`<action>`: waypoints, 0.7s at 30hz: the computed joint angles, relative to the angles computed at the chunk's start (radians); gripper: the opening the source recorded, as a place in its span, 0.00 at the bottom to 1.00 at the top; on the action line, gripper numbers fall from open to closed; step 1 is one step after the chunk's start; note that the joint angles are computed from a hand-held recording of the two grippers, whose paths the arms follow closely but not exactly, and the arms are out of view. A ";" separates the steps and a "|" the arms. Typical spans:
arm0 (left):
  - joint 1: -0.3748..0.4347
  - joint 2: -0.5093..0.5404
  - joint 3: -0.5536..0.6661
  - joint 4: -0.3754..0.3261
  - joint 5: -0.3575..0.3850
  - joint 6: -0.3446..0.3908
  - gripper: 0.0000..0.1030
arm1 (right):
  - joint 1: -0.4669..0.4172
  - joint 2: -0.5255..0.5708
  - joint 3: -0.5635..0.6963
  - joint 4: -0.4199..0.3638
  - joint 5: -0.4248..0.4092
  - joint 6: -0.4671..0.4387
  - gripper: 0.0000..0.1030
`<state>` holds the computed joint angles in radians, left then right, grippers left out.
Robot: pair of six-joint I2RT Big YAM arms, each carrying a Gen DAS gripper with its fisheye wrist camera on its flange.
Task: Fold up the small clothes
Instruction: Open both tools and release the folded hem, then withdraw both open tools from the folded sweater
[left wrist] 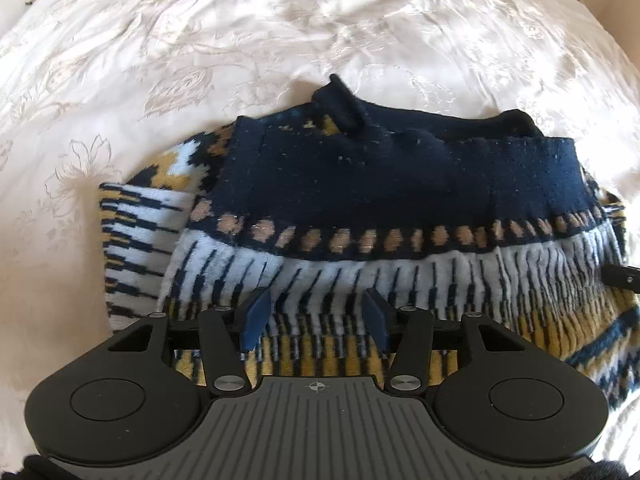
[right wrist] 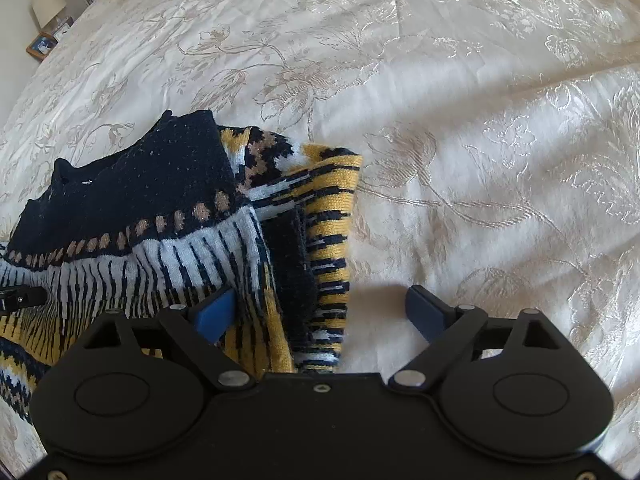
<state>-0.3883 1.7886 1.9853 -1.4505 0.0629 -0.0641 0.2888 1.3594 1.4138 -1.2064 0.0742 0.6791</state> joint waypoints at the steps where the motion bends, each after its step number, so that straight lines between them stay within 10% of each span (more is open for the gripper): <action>1: 0.006 0.003 0.003 -0.002 0.013 -0.001 0.48 | 0.000 0.000 -0.001 0.003 -0.002 0.003 0.91; 14: -0.034 0.039 0.030 -0.020 0.021 -0.019 0.97 | -0.032 -0.055 -0.096 0.133 -0.094 0.017 1.00; 21: -0.053 0.041 0.014 0.018 -0.008 -0.067 0.99 | -0.067 -0.118 -0.183 0.243 -0.174 0.017 1.00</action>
<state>-0.4413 1.8297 1.9993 -1.4324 0.0553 -0.1313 0.2218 1.2414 1.2308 -0.9632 -0.1002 0.6959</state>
